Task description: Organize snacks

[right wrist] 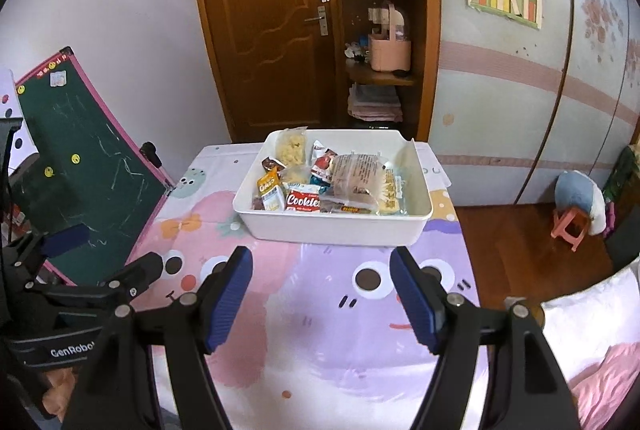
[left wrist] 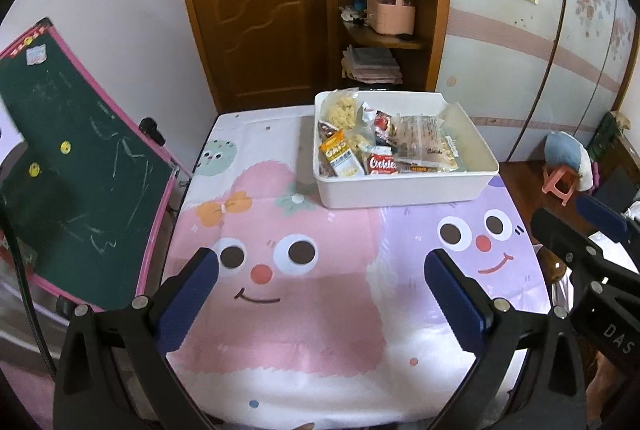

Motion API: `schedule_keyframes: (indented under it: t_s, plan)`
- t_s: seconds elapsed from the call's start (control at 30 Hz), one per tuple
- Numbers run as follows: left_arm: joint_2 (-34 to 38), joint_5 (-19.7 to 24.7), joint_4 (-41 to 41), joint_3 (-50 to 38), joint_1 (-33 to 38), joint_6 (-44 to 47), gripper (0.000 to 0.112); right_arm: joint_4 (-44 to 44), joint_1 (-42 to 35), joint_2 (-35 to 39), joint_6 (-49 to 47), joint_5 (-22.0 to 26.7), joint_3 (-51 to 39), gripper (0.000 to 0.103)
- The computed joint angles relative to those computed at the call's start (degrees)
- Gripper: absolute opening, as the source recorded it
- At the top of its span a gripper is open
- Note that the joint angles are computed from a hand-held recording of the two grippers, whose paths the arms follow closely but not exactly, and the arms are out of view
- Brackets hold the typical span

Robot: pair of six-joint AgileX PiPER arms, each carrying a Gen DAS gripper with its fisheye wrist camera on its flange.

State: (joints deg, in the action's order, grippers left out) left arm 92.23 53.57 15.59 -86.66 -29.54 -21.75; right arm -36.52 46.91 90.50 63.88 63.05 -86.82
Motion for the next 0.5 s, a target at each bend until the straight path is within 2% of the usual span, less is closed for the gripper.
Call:
schedule_keyframes:
  t_s: [0.27, 0.5]
  plan:
    - [-5.7, -1.7, -1.73, 8.32, -0.29, -0.78, 0.102, -0.82, 5.82, -1.99, 8.71, 1.56, 5.75, 0.072]
    - [-6.04, -2.57, -1.37, 9.95, -0.84, -1.84, 0.102, -0.16, 6.48, -2.5, 11.18, 1.22, 7.07, 0.072]
